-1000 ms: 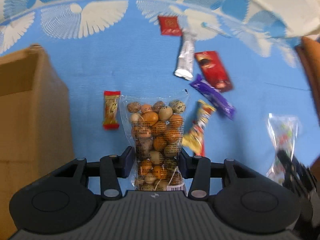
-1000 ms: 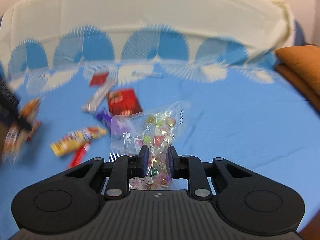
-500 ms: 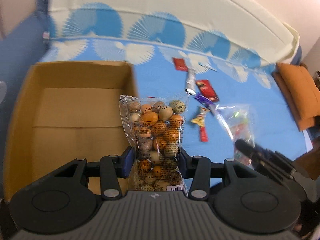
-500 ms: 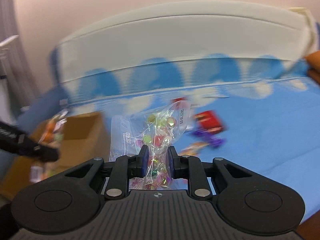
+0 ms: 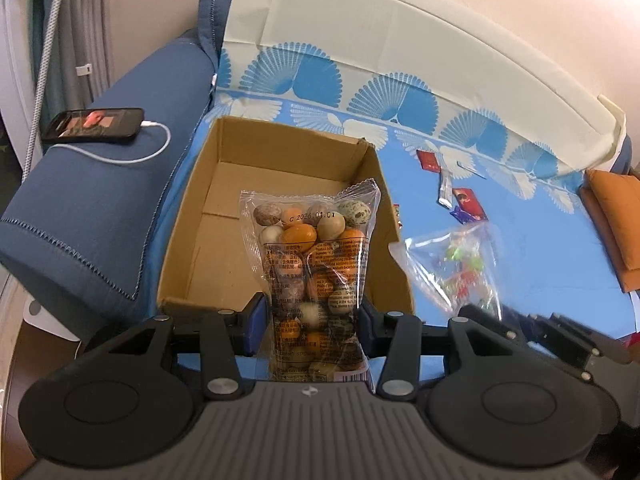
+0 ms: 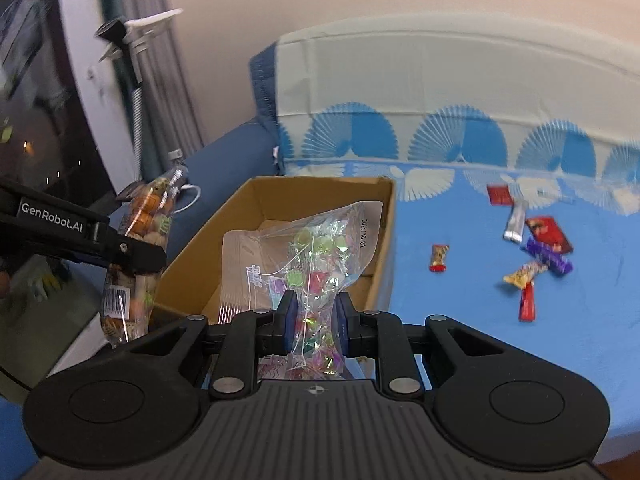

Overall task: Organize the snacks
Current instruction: 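Carry the nut bag with the left tool while the right tool carries the candy bag over the box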

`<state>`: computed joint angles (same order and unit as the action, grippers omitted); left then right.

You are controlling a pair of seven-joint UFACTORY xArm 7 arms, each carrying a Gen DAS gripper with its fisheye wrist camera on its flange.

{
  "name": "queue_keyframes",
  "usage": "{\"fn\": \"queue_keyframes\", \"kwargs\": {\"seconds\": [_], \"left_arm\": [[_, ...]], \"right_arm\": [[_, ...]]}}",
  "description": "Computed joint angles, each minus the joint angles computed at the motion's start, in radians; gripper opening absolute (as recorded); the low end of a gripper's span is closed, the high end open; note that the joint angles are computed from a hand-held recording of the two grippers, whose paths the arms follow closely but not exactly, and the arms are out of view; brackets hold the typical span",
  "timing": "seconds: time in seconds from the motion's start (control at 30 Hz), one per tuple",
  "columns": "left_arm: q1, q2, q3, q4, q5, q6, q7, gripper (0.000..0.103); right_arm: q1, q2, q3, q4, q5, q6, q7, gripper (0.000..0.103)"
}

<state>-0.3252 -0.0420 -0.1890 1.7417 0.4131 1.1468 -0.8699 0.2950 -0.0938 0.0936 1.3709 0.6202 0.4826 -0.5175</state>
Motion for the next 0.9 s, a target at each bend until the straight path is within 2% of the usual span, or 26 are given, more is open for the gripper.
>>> {"fn": "queue_keyframes", "kwargs": {"seconds": [0.1,0.4,0.9], "left_arm": [[0.006,-0.048,-0.001,-0.064,-0.008,-0.030,-0.010,0.050],[0.040,-0.107,-0.021,-0.140,-0.019,-0.090,-0.019,0.050],[0.055,-0.092,-0.031,-0.130,-0.009,-0.081,-0.041,0.050]], "right_arm": [[0.008,-0.026,0.007,-0.024,-0.017,-0.020,-0.003,0.023],[0.024,-0.043,-0.001,-0.040,-0.067,-0.028,0.027,0.023],[0.020,-0.024,0.005,-0.016,-0.122,-0.005,0.076,0.023]]}}
